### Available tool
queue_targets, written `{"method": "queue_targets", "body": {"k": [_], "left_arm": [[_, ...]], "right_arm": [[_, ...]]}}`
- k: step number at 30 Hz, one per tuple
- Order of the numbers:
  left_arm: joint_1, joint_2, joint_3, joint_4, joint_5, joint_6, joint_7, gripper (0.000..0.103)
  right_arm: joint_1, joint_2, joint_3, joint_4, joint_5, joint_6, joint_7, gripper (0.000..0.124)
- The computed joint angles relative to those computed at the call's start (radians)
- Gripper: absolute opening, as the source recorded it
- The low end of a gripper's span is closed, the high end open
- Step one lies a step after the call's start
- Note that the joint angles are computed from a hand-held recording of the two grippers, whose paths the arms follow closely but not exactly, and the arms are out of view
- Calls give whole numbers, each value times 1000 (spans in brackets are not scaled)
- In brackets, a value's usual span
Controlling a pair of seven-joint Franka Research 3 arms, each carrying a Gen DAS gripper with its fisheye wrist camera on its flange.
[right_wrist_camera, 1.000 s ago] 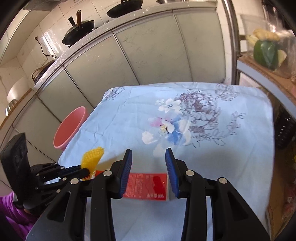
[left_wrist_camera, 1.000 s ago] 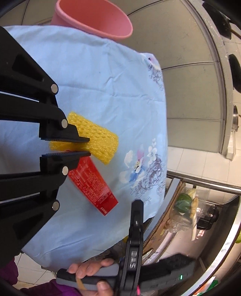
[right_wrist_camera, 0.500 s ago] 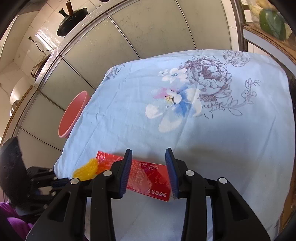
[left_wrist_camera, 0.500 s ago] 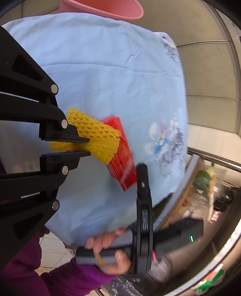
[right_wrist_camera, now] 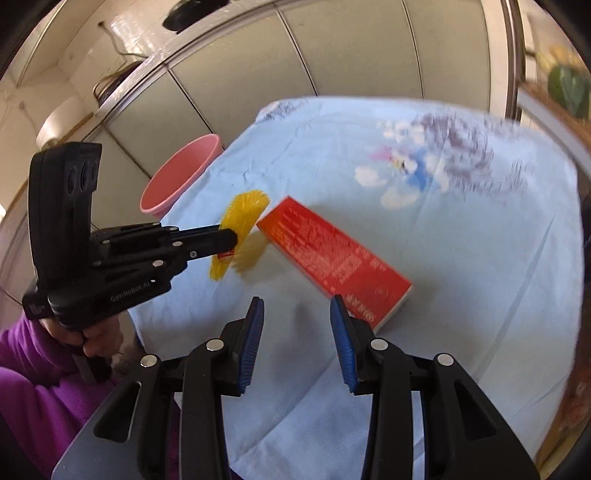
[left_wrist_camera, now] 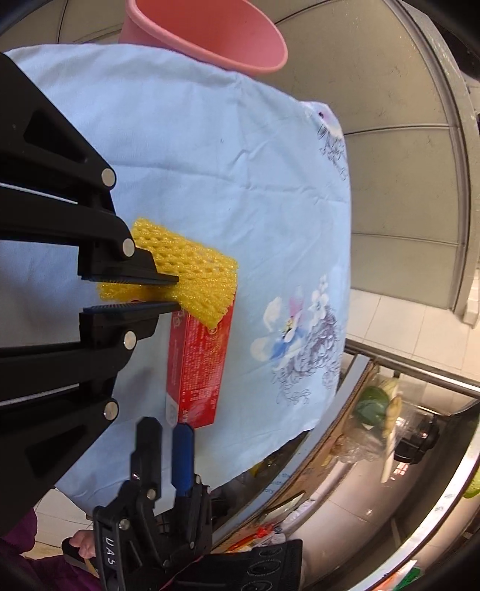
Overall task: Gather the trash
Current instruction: 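Grasp the yellow foam net with the left tool while the right tool grasps the red box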
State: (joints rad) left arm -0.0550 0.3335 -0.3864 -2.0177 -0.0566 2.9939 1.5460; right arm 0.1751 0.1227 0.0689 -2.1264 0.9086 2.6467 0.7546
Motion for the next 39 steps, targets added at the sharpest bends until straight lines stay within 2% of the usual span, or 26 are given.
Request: {"method": "queue_targets", "body": {"k": [1, 2, 4, 6, 11, 17, 24, 28, 31, 34, 39], "left_arm": [[11, -7, -10, -8, -10, 8, 6, 8], [24, -16, -20, -18, -23, 16, 12, 8], [39, -30, -32, -33, -44, 28, 16, 8], [51, -45, -41, -53, -62, 44, 19, 8], [98, -82, -86, -99, -128, 67, 59, 8], [102, -94, -83, -114, -165, 77, 79, 8], [116, -106, -98, -129, -204, 93, 108, 8], [125, -119, -104, -144, -228, 102, 118, 8], [141, -129, -121, -154, -254, 114, 138, 8], [150, -135, -134, -161, -275, 126, 161, 8], [183, -149, -173, -177, -317, 142, 206, 8]], "right_arm": [[6, -6, 2, -2, -12, 33, -6, 39], [9, -5, 1, 3, -24, 51, -4, 53], [10, 18, -4, 34, -67, 67, 16, 61], [-1, 59, -8, 83, -104, 31, 42, 61], [-64, 140, 3, 173, -57, -117, 58, 62], [-63, 111, 6, 132, -75, -132, 64, 62], [-32, 48, 17, 73, -55, -161, 4, 62], [3, 38, 9, 63, -113, -108, 50, 62], [33, 31, 4, 44, -192, -24, 126, 62], [66, 29, -4, 16, -324, 65, 232, 62], [62, 46, -1, 14, -391, 75, 299, 62]]}}
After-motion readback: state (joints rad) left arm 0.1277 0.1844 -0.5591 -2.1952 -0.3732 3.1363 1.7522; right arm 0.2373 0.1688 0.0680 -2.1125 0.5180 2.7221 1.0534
